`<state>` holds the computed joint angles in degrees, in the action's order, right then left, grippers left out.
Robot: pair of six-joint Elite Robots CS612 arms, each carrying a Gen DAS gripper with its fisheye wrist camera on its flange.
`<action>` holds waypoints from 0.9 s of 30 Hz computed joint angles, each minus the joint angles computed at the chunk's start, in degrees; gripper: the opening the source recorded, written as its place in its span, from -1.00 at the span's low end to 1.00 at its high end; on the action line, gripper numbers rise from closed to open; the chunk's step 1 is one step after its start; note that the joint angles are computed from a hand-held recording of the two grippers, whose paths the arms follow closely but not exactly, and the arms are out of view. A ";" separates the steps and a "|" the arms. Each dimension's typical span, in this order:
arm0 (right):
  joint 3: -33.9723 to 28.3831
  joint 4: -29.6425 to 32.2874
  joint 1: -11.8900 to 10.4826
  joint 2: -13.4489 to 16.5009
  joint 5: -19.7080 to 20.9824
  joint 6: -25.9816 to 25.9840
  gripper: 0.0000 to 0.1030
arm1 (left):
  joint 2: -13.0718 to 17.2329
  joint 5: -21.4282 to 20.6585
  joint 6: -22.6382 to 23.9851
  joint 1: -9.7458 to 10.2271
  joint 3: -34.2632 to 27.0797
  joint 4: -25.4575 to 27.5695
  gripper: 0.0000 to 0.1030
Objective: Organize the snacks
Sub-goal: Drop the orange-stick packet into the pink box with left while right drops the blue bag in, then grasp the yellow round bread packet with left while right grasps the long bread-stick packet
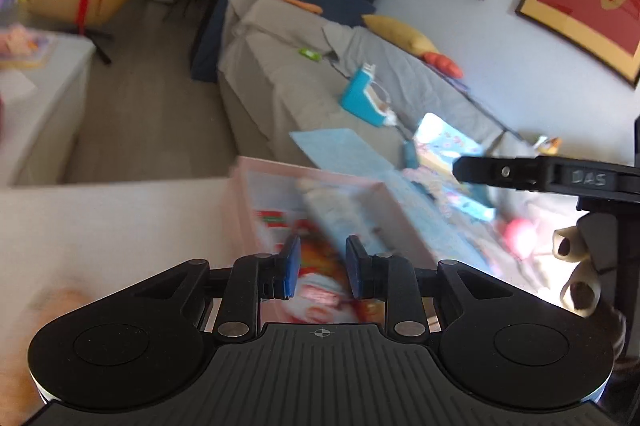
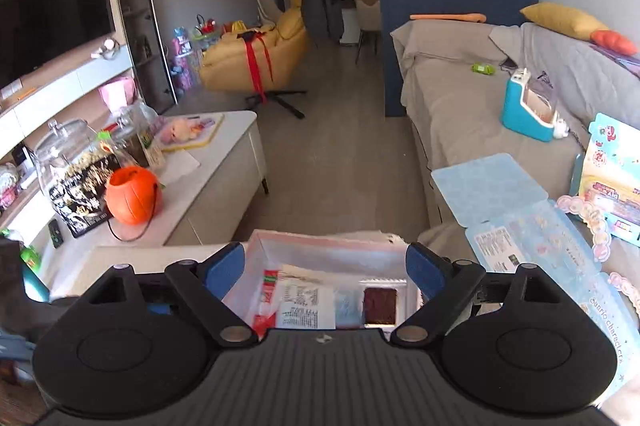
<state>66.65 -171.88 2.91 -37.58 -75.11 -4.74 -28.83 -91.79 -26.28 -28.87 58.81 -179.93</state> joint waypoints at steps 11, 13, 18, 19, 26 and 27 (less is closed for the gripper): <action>3.02 4.36 1.74 0.13 3.00 -2.12 0.71 | -9.50 22.06 -4.43 2.08 19.42 -5.46 -0.46; 3.32 5.37 2.34 0.10 5.63 -2.72 0.71 | -10.18 23.34 -6.31 2.81 21.23 -5.37 -0.46; 1.31 12.30 5.26 1.21 11.03 -6.76 0.71 | -10.73 23.97 -9.18 3.72 22.94 -1.53 -0.46; 0.72 13.55 5.98 1.59 11.56 -7.25 0.71 | -10.74 23.55 -9.23 3.78 23.22 -0.94 -0.45; -8.68 22.34 10.75 7.01 9.72 -3.68 0.71 | -10.75 25.57 -4.46 2.36 24.39 -1.53 -0.45; -9.80 21.48 11.31 7.89 8.22 -3.03 0.71 | -10.91 25.61 -3.92 2.18 24.70 -1.66 -0.45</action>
